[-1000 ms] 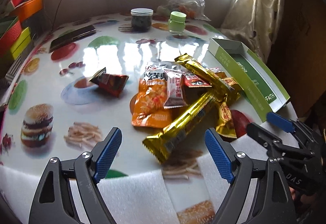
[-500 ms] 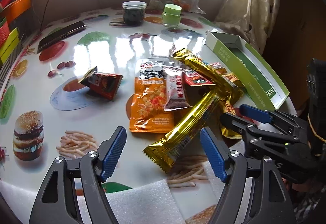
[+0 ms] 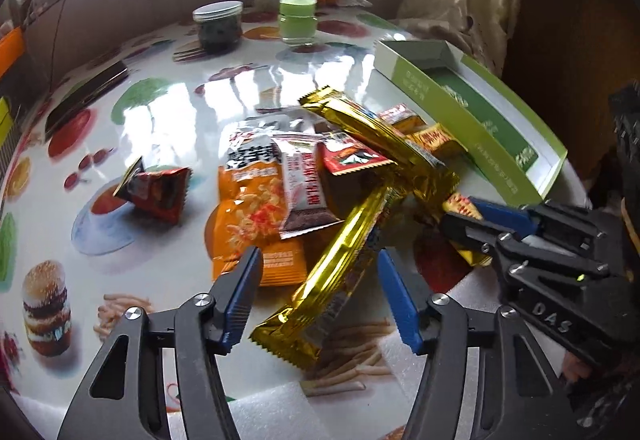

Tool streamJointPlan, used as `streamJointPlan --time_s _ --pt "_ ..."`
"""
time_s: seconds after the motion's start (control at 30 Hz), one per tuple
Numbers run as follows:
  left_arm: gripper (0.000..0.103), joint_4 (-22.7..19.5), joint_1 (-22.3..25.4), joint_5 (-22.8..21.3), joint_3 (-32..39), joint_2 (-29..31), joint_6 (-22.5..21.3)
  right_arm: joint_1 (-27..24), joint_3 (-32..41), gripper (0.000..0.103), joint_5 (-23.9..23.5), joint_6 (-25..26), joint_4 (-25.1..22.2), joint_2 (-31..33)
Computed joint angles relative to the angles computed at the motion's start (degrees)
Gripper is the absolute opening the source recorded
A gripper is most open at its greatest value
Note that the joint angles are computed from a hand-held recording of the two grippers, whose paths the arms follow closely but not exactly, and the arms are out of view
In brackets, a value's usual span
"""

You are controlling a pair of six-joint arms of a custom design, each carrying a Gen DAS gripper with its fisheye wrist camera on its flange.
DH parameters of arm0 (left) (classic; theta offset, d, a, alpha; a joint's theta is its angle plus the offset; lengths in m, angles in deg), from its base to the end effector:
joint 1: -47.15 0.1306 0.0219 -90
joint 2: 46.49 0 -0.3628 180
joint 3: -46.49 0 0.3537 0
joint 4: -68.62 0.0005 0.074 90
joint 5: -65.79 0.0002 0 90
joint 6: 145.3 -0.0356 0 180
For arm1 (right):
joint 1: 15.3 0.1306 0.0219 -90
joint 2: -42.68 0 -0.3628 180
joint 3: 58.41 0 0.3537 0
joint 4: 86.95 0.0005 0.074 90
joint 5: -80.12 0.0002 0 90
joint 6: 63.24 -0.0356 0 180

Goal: Organize snacks
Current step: 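Grasp the yellow peanut-candy packet with the right gripper while the left gripper grasps a gold bar, then carry the yellow packet and gold bar with both grippers over the green box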

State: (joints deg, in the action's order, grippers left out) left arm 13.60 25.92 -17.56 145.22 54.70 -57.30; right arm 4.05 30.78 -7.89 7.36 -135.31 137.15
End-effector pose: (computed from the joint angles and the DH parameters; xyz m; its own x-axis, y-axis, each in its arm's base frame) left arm 0.4684 -0.1869 0.3790 -0.7709 0.3367 -0.5407 0.4449 0.8921 -0.0788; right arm 0.4414 0.1532 0.3714 -0.8202 0.0638 -0.5685 -0.0416 0.9845 0.1705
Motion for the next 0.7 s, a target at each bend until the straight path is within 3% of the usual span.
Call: streamJointPlan --time_s 0.17,0.27,0.47,0.7 --pt "0.054 -1.04 -0.94 -0.38 1.07 1.08 -0.72 -0.76 -0.85 0.021 -1.16 -0.57 -0.13 -1.15" --pt "0.041 -1.11 -1.37 -1.27 1.33 1.36 -0.89 -1.15 -1.36 0.021 -1.54 -1.09 -0.08 -1.69" --pt "0.028 -1.4 -1.56 -1.0 1.62 1.32 -0.72 -1.53 -1.97 0.021 -2.19 -1.29 0.39 -2.64" --pt "0.025 -1.54 -1.37 0.73 1.19 0.38 1.32 -1.56 -2.37 0.021 -2.26 -1.64 0.48 -3.6"
